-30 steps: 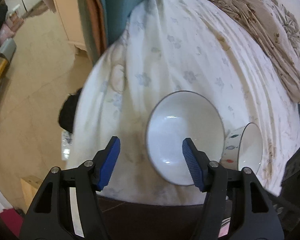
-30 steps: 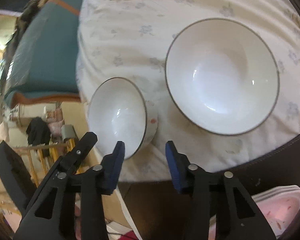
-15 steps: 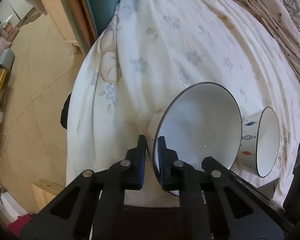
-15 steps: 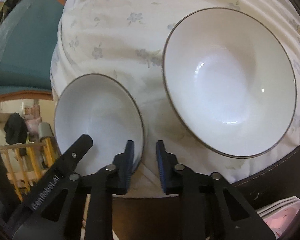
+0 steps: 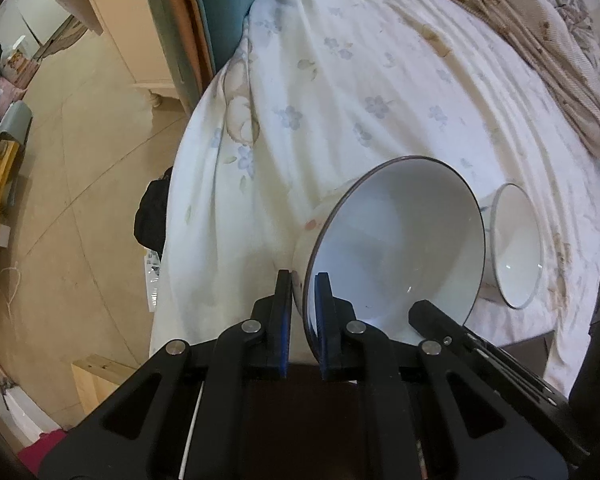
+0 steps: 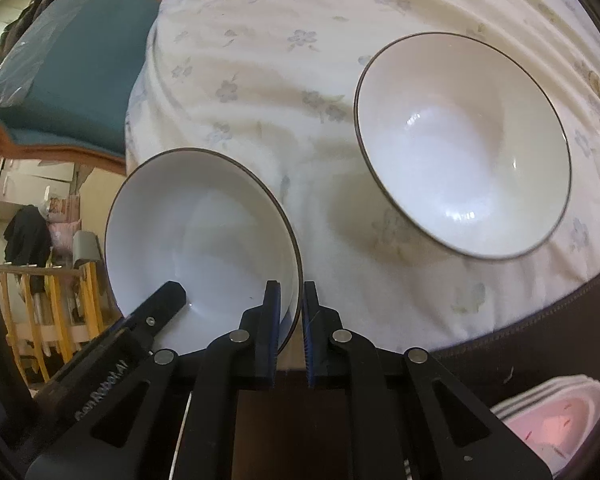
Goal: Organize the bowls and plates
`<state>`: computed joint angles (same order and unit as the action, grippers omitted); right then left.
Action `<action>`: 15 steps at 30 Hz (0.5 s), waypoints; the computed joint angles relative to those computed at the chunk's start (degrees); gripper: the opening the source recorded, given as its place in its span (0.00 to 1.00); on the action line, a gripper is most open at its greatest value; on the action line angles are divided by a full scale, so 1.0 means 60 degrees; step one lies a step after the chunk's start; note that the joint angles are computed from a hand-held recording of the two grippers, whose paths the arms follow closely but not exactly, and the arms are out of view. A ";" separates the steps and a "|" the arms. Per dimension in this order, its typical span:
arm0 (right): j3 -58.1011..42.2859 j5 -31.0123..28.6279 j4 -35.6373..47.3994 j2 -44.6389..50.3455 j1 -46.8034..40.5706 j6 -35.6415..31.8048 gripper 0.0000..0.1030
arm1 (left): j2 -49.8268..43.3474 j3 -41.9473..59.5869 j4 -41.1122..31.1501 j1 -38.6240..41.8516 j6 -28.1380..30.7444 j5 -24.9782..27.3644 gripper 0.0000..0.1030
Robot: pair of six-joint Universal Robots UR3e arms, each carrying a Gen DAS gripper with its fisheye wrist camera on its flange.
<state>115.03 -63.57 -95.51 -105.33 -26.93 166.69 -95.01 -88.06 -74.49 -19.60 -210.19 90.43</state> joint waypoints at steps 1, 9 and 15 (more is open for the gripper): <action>0.0051 0.0070 0.0270 -0.0297 -0.0179 -0.0191 0.10 | 0.0070 0.0143 -0.0138 -0.0100 -0.0044 0.0051 0.08; -0.0711 0.0209 0.2812 -0.1789 -0.1403 -0.1519 0.11 | 0.0448 0.1295 -0.1002 -0.0943 -0.0549 0.0234 0.08; -0.2015 0.0186 0.6127 -0.3046 -0.3708 -0.4033 0.11 | 0.0565 0.2175 -0.1486 -0.1810 -0.0912 0.0357 0.09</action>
<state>102.94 -62.46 -58.74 -123.61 -49.17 142.49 -91.62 -75.01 -83.41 -30.45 -215.66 92.57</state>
